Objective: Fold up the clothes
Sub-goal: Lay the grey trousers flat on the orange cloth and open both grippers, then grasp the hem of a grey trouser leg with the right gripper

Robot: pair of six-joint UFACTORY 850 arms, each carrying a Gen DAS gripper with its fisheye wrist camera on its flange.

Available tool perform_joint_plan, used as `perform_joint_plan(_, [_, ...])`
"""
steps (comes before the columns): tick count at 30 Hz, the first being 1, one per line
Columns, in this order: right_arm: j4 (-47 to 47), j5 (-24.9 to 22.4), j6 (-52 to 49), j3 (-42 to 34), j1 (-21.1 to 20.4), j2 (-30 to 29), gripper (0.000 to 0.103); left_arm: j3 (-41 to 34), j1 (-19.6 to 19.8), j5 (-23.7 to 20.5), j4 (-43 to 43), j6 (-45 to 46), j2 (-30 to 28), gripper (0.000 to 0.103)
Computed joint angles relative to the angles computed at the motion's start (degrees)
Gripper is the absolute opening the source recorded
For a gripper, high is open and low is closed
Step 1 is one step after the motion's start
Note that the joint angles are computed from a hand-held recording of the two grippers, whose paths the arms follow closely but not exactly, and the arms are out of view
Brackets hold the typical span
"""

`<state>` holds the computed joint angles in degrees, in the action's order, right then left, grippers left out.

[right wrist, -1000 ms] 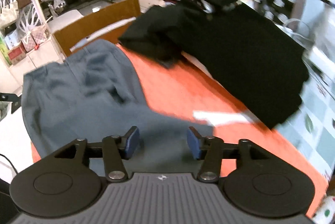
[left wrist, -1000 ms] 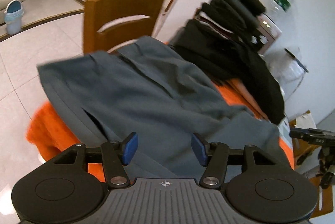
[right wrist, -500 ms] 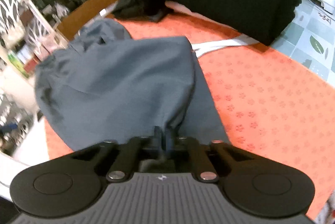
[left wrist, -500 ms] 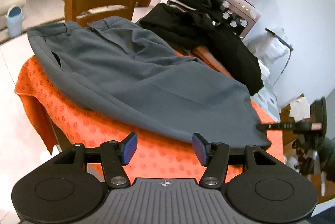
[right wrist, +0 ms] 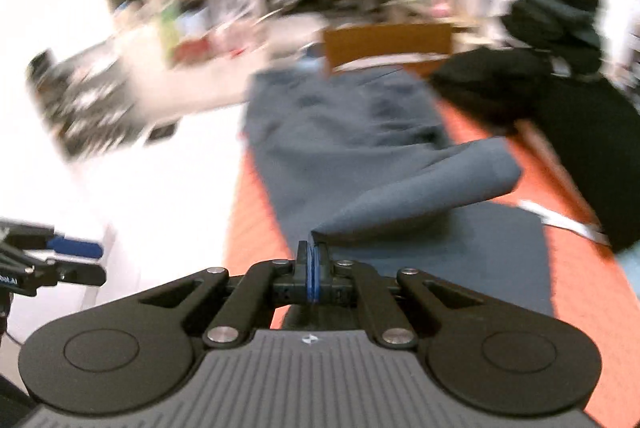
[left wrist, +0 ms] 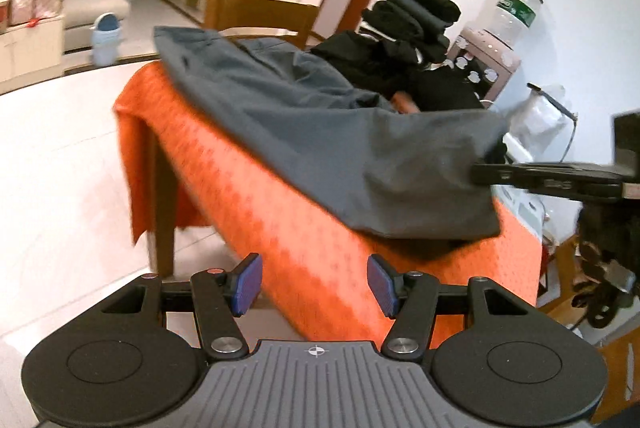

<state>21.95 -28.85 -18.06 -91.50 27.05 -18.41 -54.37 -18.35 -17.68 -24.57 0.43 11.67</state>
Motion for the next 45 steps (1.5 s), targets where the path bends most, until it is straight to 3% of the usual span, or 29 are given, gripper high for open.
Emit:
perform_joint_plan(4, [4.2,-4.8,-7.3,-0.7,1.7,-1.0,0.006,3.8,-3.3,-0.2,15.0,-19.0,4.7,0.062])
perform_joint_plan(6, [6.5,-5.7,-10.1,0.4,1.7,0.0,0.013,4.5,-5.4,-0.6,24.1,-29.9,5.5,0.062])
perform_joint_plan(8, [8.0,-6.2,-11.5,1.6,1.0,1.4,0.033,5.0,-7.6,-0.7,33.0,-40.2,6.2,0.062])
perform_joint_plan(15, [12.7,-5.7,-17.9,5.8,-5.8,5.6,0.036,2.7,-15.9,-2.7,61.9,-73.0,3.0,0.063])
perform_joint_plan(21, [14.7,-6.4,-24.9,7.3,-14.9,4.0,0.036,-3.7,-24.7,-11.7,81.0,-98.5,-4.7,0.064])
perform_joint_plan(28, [19.5,-12.5,-38.2,2.8,-22.0,-3.7,0.036,-15.3,-33.4,-24.2,87.1,-115.4,-16.4,0.065])
perform_joint_plan(37, [24.0,-25.0,-54.5,-3.5,-24.8,-10.8,0.035,-27.1,-38.5,-32.5,83.0,-116.2,-26.3,0.065])
perform_joint_plan(41, [23.9,-31.5,-57.1,-5.5,-24.9,-11.6,0.005,-30.1,-39.9,-35.8,80.5,-115.7,-28.7,0.065])
perform_joint_plan(45, [24.9,-39.4,-56.4,-7.1,-25.4,-11.8,0.004,-32.4,-41.0,-38.1,78.7,-115.5,-30.9,0.065])
